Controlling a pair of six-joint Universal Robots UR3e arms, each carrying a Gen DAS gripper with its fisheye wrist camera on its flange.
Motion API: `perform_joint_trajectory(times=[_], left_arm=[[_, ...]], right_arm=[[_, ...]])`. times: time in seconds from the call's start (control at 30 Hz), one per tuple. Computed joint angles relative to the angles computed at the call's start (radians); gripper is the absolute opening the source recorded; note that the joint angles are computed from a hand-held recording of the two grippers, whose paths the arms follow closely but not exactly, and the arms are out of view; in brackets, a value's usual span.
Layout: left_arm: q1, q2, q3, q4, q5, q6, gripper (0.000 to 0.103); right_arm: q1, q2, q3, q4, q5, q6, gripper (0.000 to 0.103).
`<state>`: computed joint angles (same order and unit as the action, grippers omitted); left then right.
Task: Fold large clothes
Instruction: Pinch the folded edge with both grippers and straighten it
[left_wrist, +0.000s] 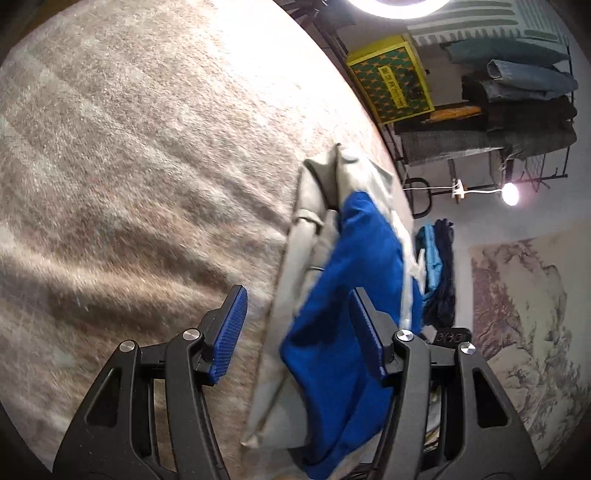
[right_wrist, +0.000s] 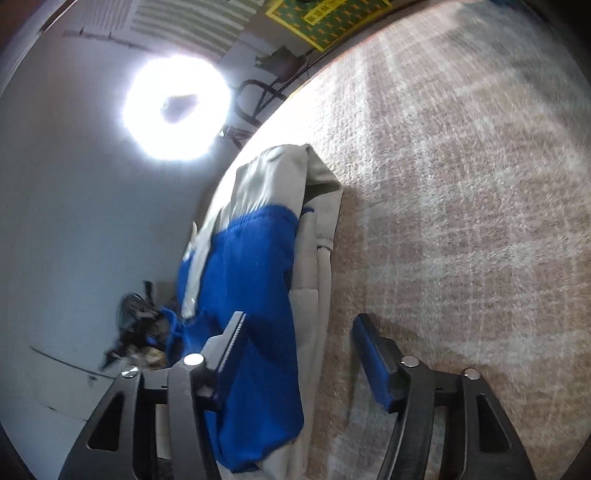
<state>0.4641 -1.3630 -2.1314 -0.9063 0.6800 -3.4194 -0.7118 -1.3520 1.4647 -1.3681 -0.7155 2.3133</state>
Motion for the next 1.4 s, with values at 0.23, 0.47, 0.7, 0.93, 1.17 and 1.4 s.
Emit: perform_joint_trajectory(times=[0.23, 0.47, 0.7, 0.93, 1.17, 1.4], left_arm=[[-0.062, -0.106, 0.048, 0.031, -0.046, 0.046, 0.059], [-0.103, -0.227, 0.095, 0.173, -0.086, -0.041, 0.059], [-0.129, -0.259, 0.146, 0.14, -0.083, 0.024, 0.054], [-0.171, -0.323, 0.175, 0.26, -0.067, -0.068, 0.055], [-0.222, -0.297, 0.189, 0.302, 0.038, -0.119, 0.045], [-0.293, -0.235, 0.245, 0.27, 0.153, -0.119, 0.032]], right_arm=[[0.044, 0.056, -0.054, 0.077, 0.014, -0.072, 0.053], [0.06, 0.097, -0.094, 0.111, 0.051, -0.087, 0.051], [0.079, 0.113, -0.123, 0.161, 0.064, -0.128, 0.054], [0.075, 0.157, -0.162, 0.206, 0.104, -0.161, 0.049], [0.108, 0.076, -0.06, 0.003, 0.073, -0.049, 0.044], [0.138, -0.058, 0.024, -0.161, 0.001, 0.028, 0.031]])
